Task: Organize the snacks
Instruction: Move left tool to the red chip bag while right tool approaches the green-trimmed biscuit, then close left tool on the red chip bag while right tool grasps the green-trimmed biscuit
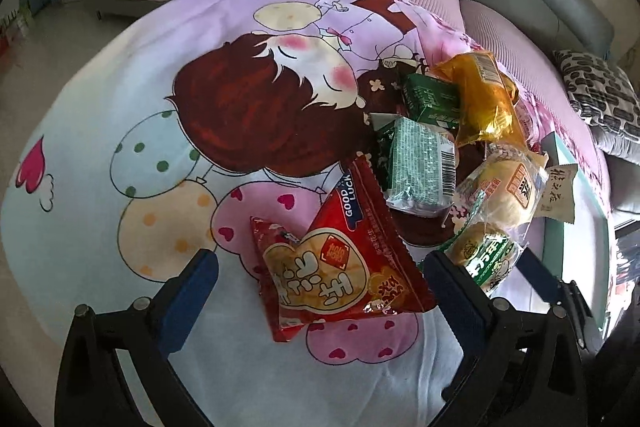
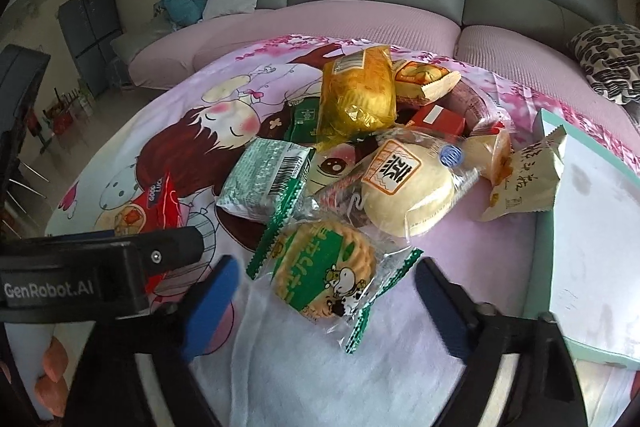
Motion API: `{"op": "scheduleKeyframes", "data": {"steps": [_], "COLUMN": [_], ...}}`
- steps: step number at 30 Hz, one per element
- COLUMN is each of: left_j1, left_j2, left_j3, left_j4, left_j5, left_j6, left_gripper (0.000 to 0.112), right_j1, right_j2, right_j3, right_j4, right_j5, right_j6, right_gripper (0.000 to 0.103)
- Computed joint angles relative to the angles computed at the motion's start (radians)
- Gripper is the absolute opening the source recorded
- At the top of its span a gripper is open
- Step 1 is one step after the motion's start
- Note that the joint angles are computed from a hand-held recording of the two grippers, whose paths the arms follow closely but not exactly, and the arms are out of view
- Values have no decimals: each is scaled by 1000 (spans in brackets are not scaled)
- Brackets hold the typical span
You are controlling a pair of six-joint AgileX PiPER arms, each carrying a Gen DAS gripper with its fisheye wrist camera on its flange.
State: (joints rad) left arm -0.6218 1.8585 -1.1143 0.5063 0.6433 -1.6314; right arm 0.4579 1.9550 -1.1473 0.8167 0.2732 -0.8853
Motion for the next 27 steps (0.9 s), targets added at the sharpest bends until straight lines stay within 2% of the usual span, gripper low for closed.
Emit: {"op": "scheduleKeyframes", "data": {"steps": [3, 4, 9, 16, 24, 25, 26, 27], "left_j1": [14, 16, 16, 21, 22, 22, 21, 19], "left_j2": [-5, -11, -12, -14, -44, -47, -53, -59], "left_j3": [13, 21, 23, 28, 61, 64, 69, 73], "left_j4": [-10, -20, -21, -11, 12, 17, 22, 27], "left_j5": [-37, -48, -60, -73, -87, -87, -90, -86], "left_j6": [9, 18, 24, 15, -15, -19, -25, -33], "left_gripper": [94, 89, 84, 82, 81, 78, 69, 68], "right_j1": [3, 0, -12, -22, -31, -32, -33, -35], "right_j2": [12, 14, 9, 0, -19, -20, -22, -24], "right_j3": [-12, -15, -11, -5, 6, 5, 5, 6], "right_j4": [-60, -44, 8, 56, 128, 130, 133, 139], "right_j5": [-5, 1, 11, 22, 36, 40, 43, 48], "right_j6": [73, 61, 19, -16, -84, -86, -87, -94], "right_gripper": [77, 75, 64, 49, 40, 39, 38, 37]}}
